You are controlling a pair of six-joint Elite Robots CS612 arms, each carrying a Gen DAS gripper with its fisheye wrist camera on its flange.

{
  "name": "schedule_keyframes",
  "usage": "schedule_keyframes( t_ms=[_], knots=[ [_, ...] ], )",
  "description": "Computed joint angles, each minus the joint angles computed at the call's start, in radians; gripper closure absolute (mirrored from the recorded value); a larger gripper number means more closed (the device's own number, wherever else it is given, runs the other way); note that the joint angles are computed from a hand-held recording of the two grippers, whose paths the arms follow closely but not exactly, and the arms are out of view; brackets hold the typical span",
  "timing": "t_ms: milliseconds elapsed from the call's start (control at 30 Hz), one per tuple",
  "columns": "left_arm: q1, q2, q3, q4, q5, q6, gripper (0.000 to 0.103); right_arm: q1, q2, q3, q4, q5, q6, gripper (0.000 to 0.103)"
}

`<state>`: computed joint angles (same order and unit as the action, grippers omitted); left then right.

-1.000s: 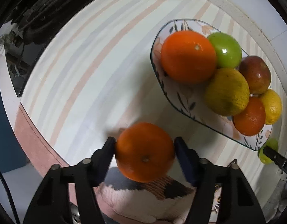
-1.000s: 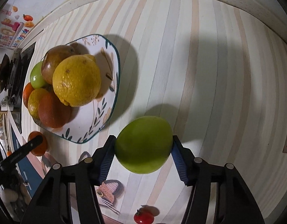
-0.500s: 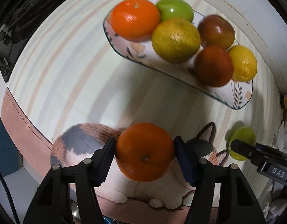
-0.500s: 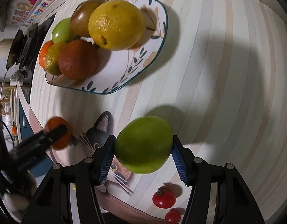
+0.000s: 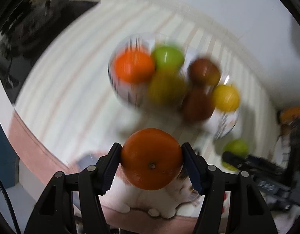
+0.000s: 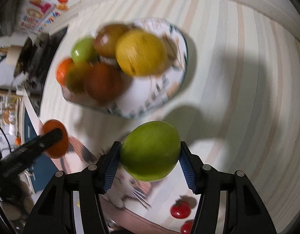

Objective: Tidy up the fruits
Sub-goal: 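Carry the mandarin and lime onto the floral plate and open both tools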

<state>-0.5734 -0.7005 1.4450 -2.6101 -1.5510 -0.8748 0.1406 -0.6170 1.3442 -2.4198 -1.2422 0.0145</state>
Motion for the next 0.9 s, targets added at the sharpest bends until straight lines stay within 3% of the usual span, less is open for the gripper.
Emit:
schedule_keyframes(
  t_ms=[133, 267, 633, 733, 900],
  knots=[
    [0.028, 0.001, -0.072, 0.03, 0.07, 0.076, 0.042, 0.011, 0.023, -0.05, -0.014, -0.012, 0.027, 0.042],
    [0.052, 0.037, -0.167, 0.103, 0.106, 0.141, 0.042, 0.017, 0.047, -0.082, -0.011, -0.025, 0.064, 0.042],
    [0.119, 0.209, -0.447, 0.328, -0.051, 0.219, 0.042, 0.023, 0.058, -0.049, -0.144, -0.018, 0.172, 0.042],
    [0.122, 0.246, -0.505, 0.395, -0.051, 0.236, 0.042, 0.024, 0.06, -0.052, -0.145, -0.014, 0.184, 0.042],
    [0.124, 0.269, -0.541, 0.425, -0.037, 0.241, 0.041, 0.021, 0.065, -0.063, -0.125, 0.001, 0.19, 0.041]
  ],
)
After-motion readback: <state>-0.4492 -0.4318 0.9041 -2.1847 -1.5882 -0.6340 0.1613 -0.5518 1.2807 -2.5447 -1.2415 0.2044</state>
